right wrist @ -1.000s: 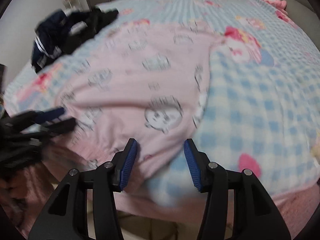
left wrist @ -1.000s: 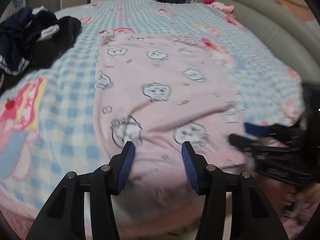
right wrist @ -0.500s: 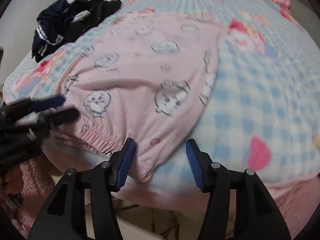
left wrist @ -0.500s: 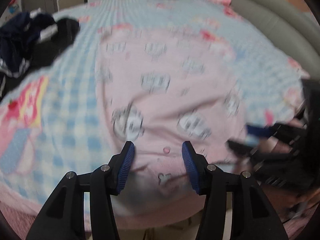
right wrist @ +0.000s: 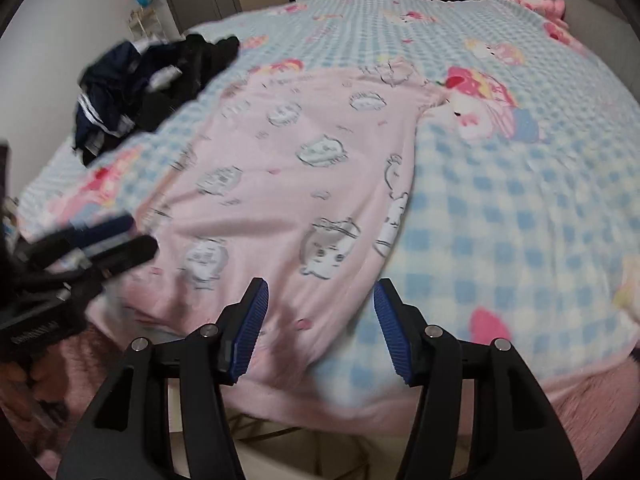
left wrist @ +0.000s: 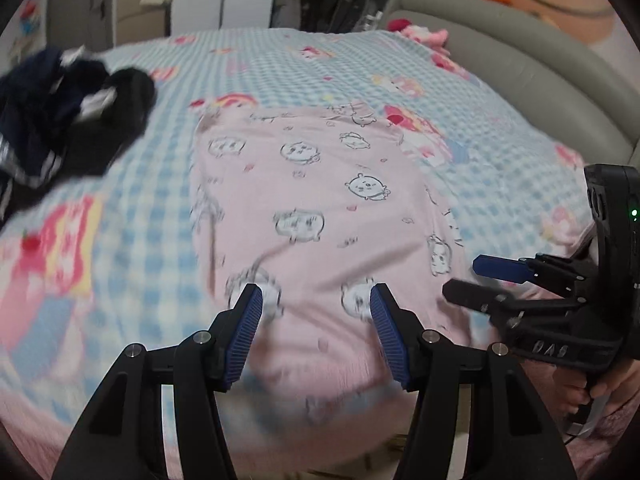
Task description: Fold clothes
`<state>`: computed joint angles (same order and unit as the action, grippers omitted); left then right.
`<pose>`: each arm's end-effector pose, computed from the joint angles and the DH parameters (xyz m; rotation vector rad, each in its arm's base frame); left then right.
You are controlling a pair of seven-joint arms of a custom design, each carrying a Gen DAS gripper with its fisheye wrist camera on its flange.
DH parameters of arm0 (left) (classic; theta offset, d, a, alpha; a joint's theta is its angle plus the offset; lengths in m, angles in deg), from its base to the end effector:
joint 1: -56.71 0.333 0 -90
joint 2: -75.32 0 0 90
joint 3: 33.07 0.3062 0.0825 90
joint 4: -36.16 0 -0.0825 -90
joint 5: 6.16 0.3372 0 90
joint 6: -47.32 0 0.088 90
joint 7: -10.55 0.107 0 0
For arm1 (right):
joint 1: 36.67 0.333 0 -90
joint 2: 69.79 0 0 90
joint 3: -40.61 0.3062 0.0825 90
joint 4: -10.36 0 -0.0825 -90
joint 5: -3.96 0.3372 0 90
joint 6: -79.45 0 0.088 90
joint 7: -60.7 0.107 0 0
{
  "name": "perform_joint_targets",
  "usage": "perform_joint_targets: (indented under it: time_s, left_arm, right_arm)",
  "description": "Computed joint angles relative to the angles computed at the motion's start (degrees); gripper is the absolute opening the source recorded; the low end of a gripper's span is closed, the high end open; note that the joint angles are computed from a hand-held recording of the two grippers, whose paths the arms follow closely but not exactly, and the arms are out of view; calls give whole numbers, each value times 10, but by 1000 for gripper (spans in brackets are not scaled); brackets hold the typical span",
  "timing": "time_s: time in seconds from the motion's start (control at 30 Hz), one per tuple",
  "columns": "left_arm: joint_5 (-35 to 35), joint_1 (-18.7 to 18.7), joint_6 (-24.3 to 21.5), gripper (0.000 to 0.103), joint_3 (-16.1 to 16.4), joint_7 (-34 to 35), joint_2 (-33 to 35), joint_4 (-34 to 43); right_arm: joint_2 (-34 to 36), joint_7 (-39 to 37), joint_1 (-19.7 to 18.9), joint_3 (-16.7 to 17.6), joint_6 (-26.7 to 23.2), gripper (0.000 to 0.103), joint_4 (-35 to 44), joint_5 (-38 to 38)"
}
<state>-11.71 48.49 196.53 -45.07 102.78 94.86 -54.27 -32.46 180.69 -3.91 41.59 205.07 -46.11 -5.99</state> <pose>0.6270 -0.2057 0.5330 -1.6179 2.1702 -0.9033 0.6084 0.3933 0.5424 -1.9550 1.7334 -0.3739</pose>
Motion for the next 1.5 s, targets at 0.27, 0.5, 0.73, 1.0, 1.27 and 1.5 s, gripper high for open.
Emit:
perform_joint_targets:
  time_s: [0.27, 0.5, 0.73, 1.0, 1.27, 1.5]
  left_arm:
    - [45, -8, 29, 59, 17, -36, -24, -81]
    - [-69, 40, 72, 60, -4, -22, -71, -131]
    - [-100, 31, 54, 59, -5, 4, -31, -57]
    - [-7, 15, -22, 60, 14, -48, -35, -72]
    - [-182, 58, 48, 59, -17, 50, -66, -109]
    - [-113, 28, 16, 59, -3, 24, -40, -84]
  right_arm:
    - [-41, -15, -11, 8, 38, 57, -95, 1]
    - [-127, -1, -48, 28, 165, 57, -245, 50]
    - [-71, -6, -43, 28, 135, 57, -145, 46]
    - [-71, 1, -20, 5, 66, 56, -150, 7]
    - [-98, 28, -32, 12, 99, 49, -174, -16]
    - [-4, -16, -26, 3, 21, 47, -32, 2]
